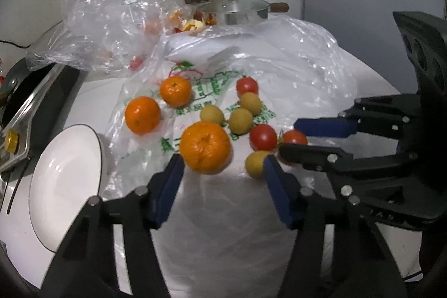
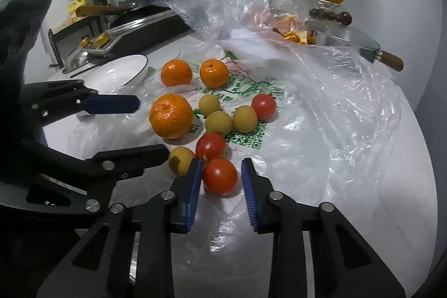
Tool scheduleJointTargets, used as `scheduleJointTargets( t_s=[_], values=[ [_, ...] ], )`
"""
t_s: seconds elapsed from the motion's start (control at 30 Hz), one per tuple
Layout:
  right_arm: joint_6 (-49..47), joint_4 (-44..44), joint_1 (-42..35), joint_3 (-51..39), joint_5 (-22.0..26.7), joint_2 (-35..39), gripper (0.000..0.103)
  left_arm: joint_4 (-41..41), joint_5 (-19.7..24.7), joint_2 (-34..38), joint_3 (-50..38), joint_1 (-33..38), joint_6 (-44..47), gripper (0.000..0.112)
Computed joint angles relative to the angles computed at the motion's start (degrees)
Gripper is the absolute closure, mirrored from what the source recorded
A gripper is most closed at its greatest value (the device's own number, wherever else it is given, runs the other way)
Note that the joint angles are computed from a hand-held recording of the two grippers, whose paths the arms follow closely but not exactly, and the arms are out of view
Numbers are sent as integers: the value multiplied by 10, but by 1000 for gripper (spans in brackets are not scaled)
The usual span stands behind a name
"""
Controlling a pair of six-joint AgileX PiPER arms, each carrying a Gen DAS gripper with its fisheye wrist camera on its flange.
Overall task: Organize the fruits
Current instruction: 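Grasp a red cherry tomato with the right tool while the left tool grasps a small yellow fruit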
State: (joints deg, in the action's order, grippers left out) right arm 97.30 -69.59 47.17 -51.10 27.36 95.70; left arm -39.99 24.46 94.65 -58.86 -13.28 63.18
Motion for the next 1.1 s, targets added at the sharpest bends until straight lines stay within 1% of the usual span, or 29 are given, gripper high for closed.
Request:
scheduleJointTargets(
  t_s=[0.13,0.23,0.37,0.5,0.57,0.7,0.8,0.87,1.0,1.1],
  values=[
    [-3,2,-5,10,-19,-8,75,11,4,-1,0,-5,-9,57],
    [-2,2,-3,10,-20,-6,75,17,4,-5,5,-7,-10,58],
    [-5,21,-18,12,-46,0,75,13,8,-13,17,-9,8,60],
    [48,-16,-14,27,-48,-18,75,5,21,-14,19,-15,31,60],
    [62,-25,-6,35,-27,-31,75,-7,34,-11,15,-16,41,60],
    [92,-50,6,58,3,-66,75,-14,41,-3,8,-20,46,62],
    [103,-57,10,67,16,-77,75,-6,50,11,-5,-21,34,64],
    [120,-69,15,75,27,-84,75,-18,58,20,-13,-21,36,69],
    [155,-97,35,85,59,-95,75,-40,98,40,-42,-7,25,72],
    [162,-102,41,89,74,-102,75,-35,102,55,-58,-5,3,78]
  ],
)
